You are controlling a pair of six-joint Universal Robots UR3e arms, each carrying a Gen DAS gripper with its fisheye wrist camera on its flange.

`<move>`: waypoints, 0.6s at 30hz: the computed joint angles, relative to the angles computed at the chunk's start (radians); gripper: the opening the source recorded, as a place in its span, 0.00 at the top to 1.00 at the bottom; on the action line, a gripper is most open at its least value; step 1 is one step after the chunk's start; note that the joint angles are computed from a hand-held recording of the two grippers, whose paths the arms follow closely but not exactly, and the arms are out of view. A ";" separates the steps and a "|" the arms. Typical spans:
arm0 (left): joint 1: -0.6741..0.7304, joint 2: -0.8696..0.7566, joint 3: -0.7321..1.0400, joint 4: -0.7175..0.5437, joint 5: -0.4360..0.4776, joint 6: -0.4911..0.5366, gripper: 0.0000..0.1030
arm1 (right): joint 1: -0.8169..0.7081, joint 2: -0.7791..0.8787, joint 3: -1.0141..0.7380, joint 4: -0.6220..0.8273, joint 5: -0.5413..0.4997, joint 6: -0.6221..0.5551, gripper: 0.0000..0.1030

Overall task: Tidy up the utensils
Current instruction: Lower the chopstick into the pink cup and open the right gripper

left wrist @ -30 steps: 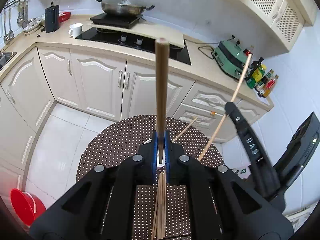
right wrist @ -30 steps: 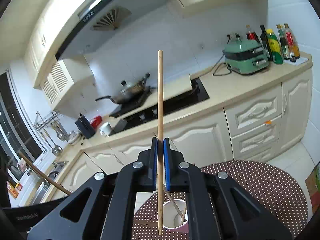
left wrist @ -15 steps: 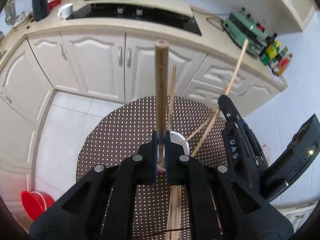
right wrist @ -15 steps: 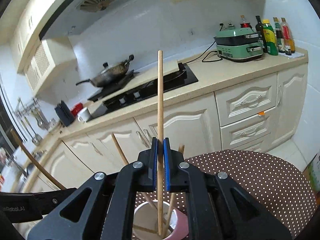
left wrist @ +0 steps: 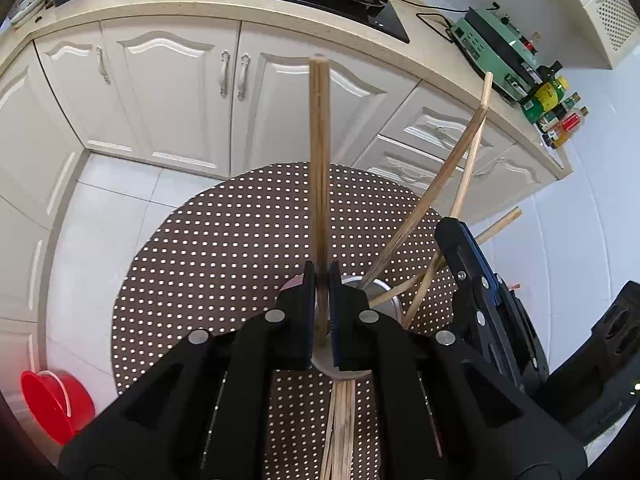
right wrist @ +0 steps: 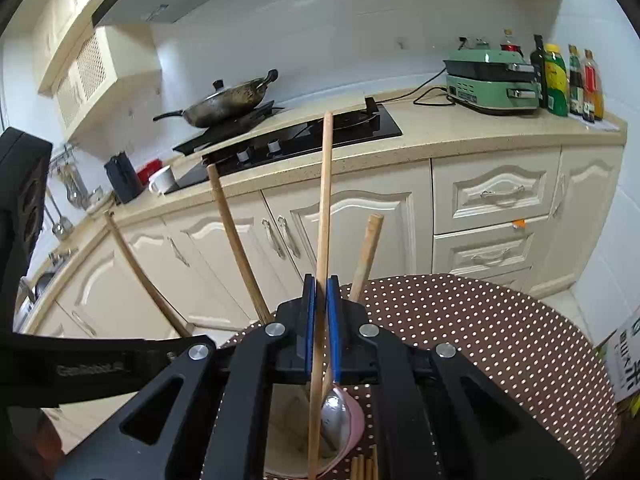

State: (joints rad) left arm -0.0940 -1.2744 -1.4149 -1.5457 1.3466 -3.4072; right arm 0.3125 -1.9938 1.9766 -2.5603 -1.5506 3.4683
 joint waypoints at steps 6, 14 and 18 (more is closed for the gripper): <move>-0.016 0.014 -0.051 0.045 0.020 -0.012 0.93 | -0.039 -0.027 0.005 -0.025 0.061 -0.003 0.95; 0.026 0.051 -0.055 0.018 0.028 -0.001 0.93 | 0.028 0.011 0.069 -0.230 -0.061 0.038 0.95; 0.051 0.102 -0.114 0.018 0.001 -0.014 0.92 | 0.027 0.023 0.110 -0.296 -0.046 0.058 0.95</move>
